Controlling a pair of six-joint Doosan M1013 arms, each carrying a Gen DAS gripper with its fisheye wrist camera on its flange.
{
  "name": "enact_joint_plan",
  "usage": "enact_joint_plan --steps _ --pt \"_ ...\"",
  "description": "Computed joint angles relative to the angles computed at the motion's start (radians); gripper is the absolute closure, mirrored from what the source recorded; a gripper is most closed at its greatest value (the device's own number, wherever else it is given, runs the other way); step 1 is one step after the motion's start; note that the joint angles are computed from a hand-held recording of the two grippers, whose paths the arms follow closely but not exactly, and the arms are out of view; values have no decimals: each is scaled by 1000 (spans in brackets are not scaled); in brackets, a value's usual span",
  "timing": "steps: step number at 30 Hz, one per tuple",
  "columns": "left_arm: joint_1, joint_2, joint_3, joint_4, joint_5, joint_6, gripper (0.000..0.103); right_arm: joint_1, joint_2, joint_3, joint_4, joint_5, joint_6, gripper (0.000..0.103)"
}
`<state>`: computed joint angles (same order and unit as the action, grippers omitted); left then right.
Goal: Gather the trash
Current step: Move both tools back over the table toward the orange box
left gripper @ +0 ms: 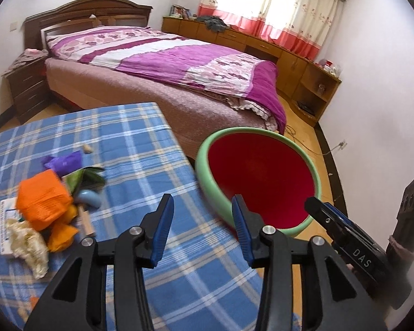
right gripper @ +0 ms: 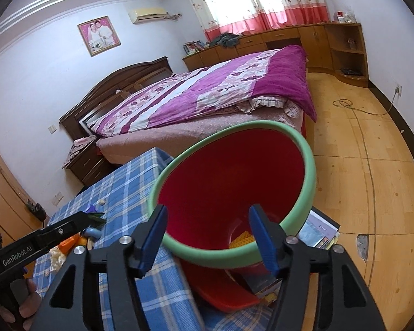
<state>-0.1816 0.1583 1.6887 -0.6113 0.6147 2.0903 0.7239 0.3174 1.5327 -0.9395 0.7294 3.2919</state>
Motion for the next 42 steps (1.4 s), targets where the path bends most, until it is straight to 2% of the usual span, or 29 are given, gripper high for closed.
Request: enact_joint_plan --steps 3,14,18,23,27,42 --pt "17 -15 16 8 -8 -17 57 11 6 -14 10 3 -25 34" --pt "89 -67 70 71 -26 -105 54 53 39 -71 71 -9 -125 32" --pt "110 -85 92 100 -38 -126 52 67 48 -87 98 -12 -151 26" --pt "129 -108 122 135 -55 -152 43 88 58 -102 110 -1 -174 24" --pt "146 -124 146 157 -65 -166 40 103 63 -107 121 -1 -185 22" --pt "188 -149 197 138 -61 -122 38 131 88 -135 187 7 -253 21"
